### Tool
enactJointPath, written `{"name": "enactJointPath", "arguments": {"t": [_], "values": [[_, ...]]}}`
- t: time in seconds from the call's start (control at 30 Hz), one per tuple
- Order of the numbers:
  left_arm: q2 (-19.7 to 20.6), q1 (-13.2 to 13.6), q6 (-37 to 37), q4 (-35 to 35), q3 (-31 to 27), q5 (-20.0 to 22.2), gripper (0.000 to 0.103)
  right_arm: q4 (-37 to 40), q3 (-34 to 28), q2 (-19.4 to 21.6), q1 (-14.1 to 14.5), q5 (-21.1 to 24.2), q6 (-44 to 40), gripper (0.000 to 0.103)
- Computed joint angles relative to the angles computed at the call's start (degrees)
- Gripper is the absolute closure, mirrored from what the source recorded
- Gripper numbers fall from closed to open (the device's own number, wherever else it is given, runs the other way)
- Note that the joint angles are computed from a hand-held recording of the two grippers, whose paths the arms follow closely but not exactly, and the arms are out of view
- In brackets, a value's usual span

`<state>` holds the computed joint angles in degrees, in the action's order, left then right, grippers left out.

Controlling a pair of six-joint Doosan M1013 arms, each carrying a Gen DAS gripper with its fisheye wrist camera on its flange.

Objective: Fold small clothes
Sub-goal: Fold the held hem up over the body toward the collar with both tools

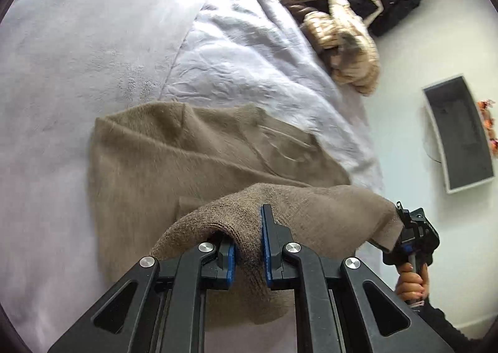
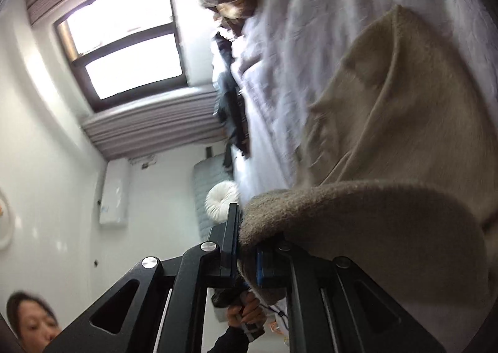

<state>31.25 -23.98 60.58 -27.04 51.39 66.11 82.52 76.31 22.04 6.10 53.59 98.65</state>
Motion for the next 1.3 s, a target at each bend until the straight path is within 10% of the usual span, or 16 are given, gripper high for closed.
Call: {"name": "enactJointPath", "arguments": {"t": [0.4, 0.5, 0.57, 0.63, 1.0, 1.3], "values": [[4.1, -0.7, -1.4, 6.7, -4.5, 7.2, 0.085, -2.7, 1.3, 3.0, -0.1, -3.3, 9.7, 0.090], [3.6, -1.0, -0.7, 7.7, -5.3, 7.1, 0.053, 1.7, 1.8, 2.9, -0.4, -3.8, 7.6, 0.089], [2.1, -1.3, -1.3, 11.7, -4.3, 4.6, 0.028, 1.7, 0.8, 3.0, -0.5, -4.4, 7.8, 0.063], [1.6, -1.1, -2.2, 12.3, -4.2, 4.1, 0.028, 1.1, -0.5, 3.1, -0.4, -4.8, 7.1, 0.038], [3.6, -0.5, 6.4, -5.8, -2.5, 10.8, 0.028, -4.8, -3.4, 4.0, 0.2, 5.3, 8.5, 0.038], [6.8, -0.8, -4.2, 5.3, -8.7, 0.6, 0.028, 2.5, -5.9, 6.8, 0.6, -5.0, 4.3, 0.038]]}}
